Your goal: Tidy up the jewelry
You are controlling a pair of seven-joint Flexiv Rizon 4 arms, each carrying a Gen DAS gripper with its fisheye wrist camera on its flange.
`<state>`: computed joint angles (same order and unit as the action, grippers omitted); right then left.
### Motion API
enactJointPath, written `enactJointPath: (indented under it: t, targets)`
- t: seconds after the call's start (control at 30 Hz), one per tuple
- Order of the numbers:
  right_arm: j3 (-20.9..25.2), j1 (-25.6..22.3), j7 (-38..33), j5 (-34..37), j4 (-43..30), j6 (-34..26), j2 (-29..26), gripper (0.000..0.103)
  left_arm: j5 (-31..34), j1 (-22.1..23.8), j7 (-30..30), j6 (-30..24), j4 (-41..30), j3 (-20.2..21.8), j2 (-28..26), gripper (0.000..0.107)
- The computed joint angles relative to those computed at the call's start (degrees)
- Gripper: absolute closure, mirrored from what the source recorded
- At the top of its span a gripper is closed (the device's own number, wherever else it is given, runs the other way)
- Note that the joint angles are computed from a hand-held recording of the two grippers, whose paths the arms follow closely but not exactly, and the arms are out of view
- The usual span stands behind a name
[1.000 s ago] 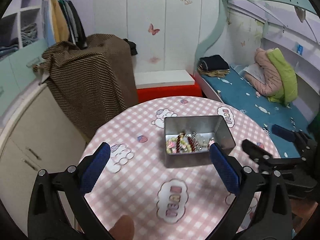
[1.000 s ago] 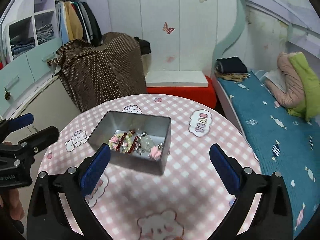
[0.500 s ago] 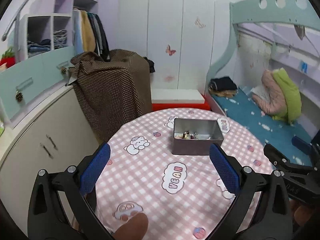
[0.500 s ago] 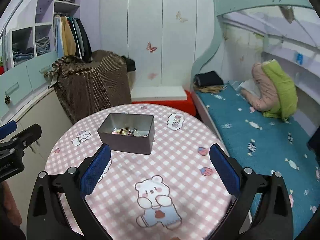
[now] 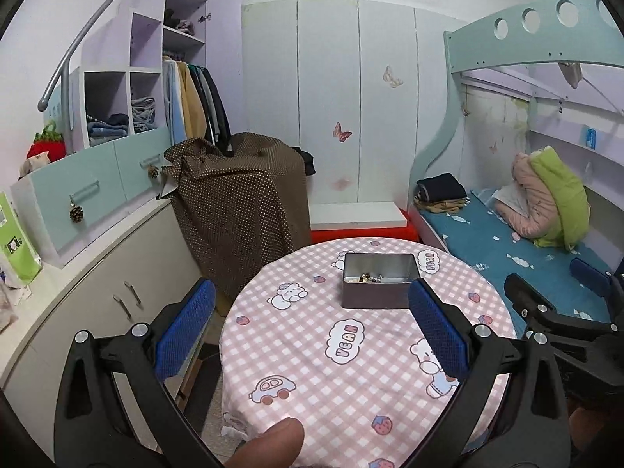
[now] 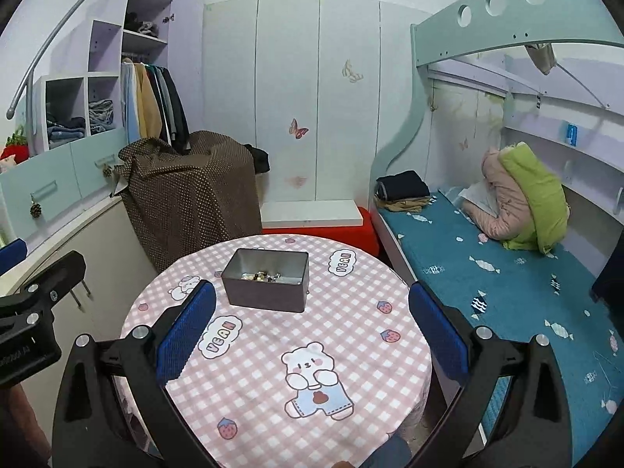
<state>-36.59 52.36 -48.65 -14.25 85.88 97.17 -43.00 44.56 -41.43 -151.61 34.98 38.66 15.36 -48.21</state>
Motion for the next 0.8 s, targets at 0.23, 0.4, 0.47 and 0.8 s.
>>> enactJointPath:
  t: [0.23,0.4,0.47,0.8]
  targets:
    - [-1.62,1.54,-0.54,0.93,1.43,0.72,0.39,0.008,0.53,-0.4,-0.52,0.39,0.18,0.02,0.49,0.008]
    - [-2.3,2.17,-1.08,1.59,1.49,0.71,0.38,0.008,0.6,-0.34,-0.54,0.91,0.74,-0.09,0.79,0.008]
    - [-1.93,2.0,-1.33,1.65,1.51,0.61,0.5,0.008,0.6,-0.38,-0.79,1.13,1.01,-0.11,0.93,0.008]
    - [-1.89,2.12,-1.45,1.56,1.47,0.45,0.54,0.008,0.65,-0.25,-0.97,1.63,1.19,-0.17,1.24,0.008]
